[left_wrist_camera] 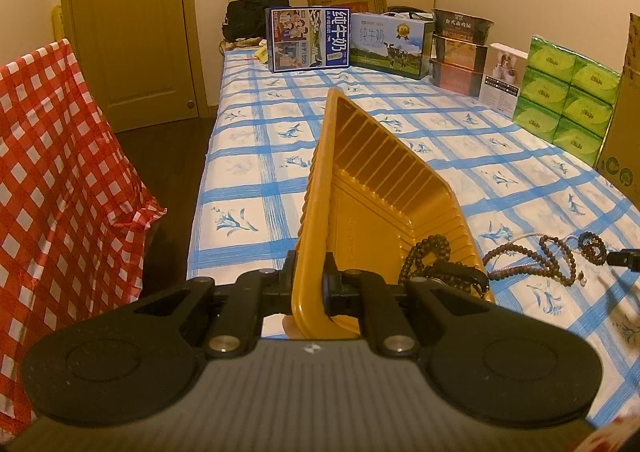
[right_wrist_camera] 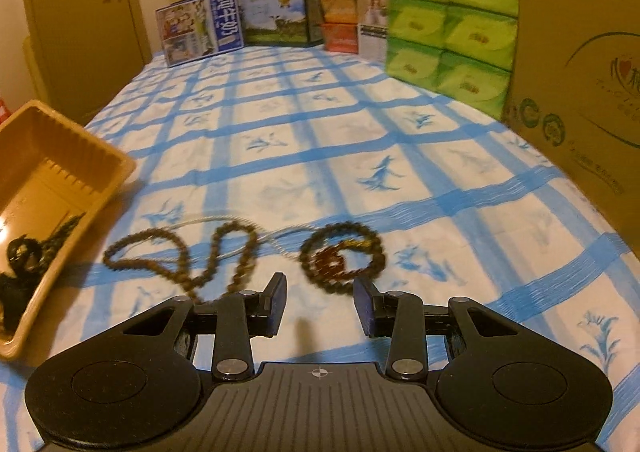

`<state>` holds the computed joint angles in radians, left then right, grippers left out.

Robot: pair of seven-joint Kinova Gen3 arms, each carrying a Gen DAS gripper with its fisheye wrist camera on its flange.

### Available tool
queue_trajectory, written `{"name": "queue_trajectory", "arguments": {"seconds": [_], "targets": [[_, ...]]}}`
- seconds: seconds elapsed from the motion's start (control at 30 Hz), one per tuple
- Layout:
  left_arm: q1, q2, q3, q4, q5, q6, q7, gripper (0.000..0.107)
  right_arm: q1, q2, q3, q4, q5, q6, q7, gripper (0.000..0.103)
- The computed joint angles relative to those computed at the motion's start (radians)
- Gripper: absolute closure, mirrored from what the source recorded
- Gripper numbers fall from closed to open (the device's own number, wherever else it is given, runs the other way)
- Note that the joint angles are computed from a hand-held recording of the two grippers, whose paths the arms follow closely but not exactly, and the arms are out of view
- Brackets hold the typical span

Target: Organize jewelry

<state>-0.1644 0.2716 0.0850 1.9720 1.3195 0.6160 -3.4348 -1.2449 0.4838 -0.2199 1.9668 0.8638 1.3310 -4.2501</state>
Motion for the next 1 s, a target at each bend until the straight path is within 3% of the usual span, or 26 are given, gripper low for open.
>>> {"name": "queue_trajectory", "arguments": {"seconds": [0.33, 0.4, 0.6, 0.73, 1.0], "targets": [[0.002, -0.003, -0.001, 0.001, -0.002, -0.001, 0.0, 0.098, 0.055, -0.013, 0.008, 0.076, -0.005, -0.049, -0.013, 0.067], [0.004, -0.004, -0.001, 0.001, -0.006, -0.001, 0.007, 0.098, 0.067, -0.013, 0.01, 0.091, 0.002, -0.065, -0.017, 0.078], [0.003, -0.005, 0.0, 0.0, -0.007, -0.003, 0.005, 0.098, 0.095, -0.01, 0.013, 0.11, 0.006, -0.111, -0.017, 0.094], [0.003, -0.005, 0.001, 0.0, -0.006, -0.003, 0.003, 0.098, 0.082, -0.006, 0.012, 0.089, -0.009, -0.085, 0.0, 0.096], [0.005, -0.006, 0.0, 0.002, -0.003, -0.005, 0.002, 0.098, 0.013, -0.023, -0.002, 0.012, 0.004, 0.064, 0.045, 0.097]]}}
